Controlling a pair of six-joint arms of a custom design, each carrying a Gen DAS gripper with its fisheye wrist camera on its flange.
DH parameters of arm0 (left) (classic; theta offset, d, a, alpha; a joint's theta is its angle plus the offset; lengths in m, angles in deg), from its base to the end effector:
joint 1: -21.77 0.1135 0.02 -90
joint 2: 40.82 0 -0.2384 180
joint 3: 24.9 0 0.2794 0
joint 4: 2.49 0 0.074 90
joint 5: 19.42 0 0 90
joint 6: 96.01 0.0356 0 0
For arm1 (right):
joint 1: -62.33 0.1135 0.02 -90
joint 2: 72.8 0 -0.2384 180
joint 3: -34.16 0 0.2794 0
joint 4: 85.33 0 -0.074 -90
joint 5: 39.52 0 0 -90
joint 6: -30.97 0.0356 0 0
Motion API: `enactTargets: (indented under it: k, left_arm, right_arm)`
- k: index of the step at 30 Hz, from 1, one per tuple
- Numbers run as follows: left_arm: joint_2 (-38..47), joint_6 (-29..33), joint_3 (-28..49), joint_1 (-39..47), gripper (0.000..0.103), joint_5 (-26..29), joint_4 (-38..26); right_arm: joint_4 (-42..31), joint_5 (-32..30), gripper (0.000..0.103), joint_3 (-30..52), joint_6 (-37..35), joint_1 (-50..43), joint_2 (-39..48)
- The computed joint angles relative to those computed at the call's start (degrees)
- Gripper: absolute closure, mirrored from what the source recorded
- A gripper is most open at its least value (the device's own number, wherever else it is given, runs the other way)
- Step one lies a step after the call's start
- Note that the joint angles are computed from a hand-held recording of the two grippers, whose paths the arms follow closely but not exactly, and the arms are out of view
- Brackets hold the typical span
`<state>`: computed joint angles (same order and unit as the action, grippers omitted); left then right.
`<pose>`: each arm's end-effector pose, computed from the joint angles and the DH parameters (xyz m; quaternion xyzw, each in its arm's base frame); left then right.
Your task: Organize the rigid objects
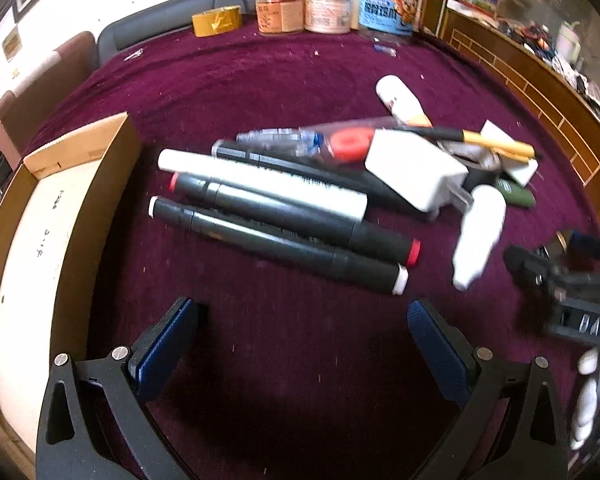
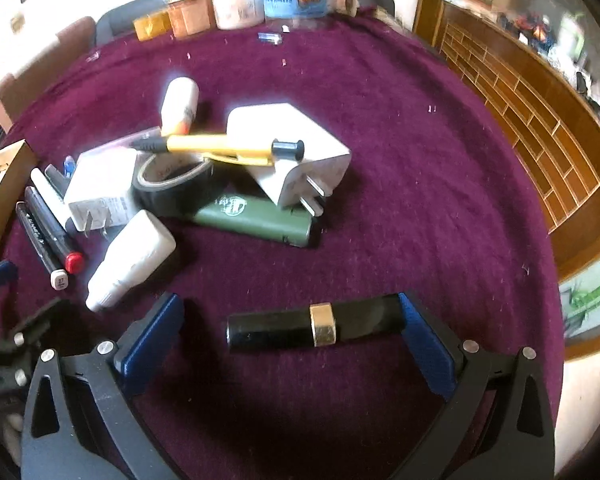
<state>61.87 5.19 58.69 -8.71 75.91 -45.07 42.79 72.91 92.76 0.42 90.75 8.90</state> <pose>0.3330 -0.1998 0.1583 0.3552 0.9012 -0.0854 0.2334 0.2442 0.1167 0.1365 0.2846 0.9303 -0.0499 0.2261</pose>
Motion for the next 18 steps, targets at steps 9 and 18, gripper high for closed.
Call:
enactTargets:
  k: [9, 18]
  left_arm:
    - [-3.3, 0.0, -4.7, -1.3, 0.001, -3.6, 4.0]
    - [-2.6, -0.1, -3.7, 0.5, 0.001, 0.0, 2.1]
  right_arm:
    - [-10.2, 2.5, 0.0, 1.6, 12.0, 6.0, -3.0]
    - [-40.6, 34.8, 0.0, 9.7, 46.7, 20.8, -2.5]
